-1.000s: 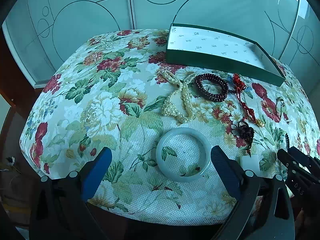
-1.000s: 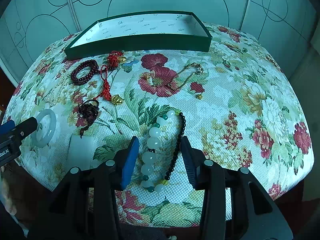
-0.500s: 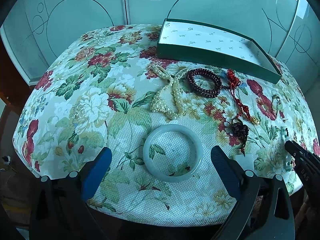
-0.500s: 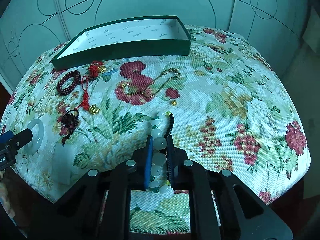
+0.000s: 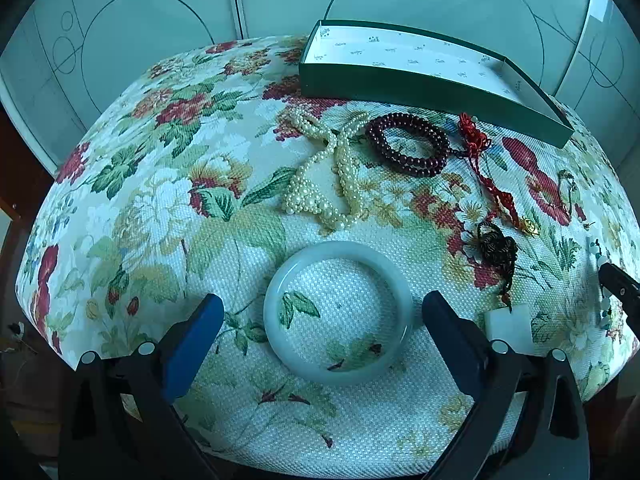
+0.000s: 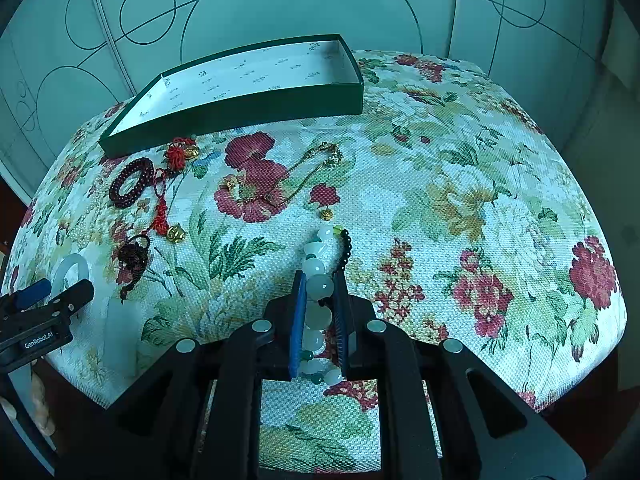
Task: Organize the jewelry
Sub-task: 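Close the left tool on the pale jade bangle while the right tool holds the bead bracelet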
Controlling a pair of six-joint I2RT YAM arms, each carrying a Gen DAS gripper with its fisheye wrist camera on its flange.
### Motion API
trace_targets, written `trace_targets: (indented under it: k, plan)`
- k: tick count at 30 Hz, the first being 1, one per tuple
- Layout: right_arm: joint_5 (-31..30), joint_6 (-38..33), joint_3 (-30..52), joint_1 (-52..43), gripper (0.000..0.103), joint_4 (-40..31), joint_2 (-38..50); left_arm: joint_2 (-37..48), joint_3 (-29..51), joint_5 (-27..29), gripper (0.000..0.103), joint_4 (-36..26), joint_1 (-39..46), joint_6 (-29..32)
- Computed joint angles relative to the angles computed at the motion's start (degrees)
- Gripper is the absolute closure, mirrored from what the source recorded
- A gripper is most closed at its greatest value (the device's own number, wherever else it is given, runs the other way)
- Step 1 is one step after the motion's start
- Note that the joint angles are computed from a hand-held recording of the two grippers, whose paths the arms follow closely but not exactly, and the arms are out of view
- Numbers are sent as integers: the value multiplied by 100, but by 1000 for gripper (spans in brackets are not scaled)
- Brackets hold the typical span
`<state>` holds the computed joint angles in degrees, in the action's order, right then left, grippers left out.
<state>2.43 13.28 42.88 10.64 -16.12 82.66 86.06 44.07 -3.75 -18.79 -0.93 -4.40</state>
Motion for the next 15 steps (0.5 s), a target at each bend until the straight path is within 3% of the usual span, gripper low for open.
trace_targets:
  k: [7, 10, 15]
  plan:
    - [-72, 19, -13, -68, 90, 11, -18, -213, -71, -32, 7, 47, -22, -55]
    - [-62, 43, -15, -65, 89, 16, -16, -429, -241, -65, 33, 203, -37, 78]
    - [-52, 42, -27, -58, 89, 32, -19, -382, -246, 96, 33, 273, 58, 151]
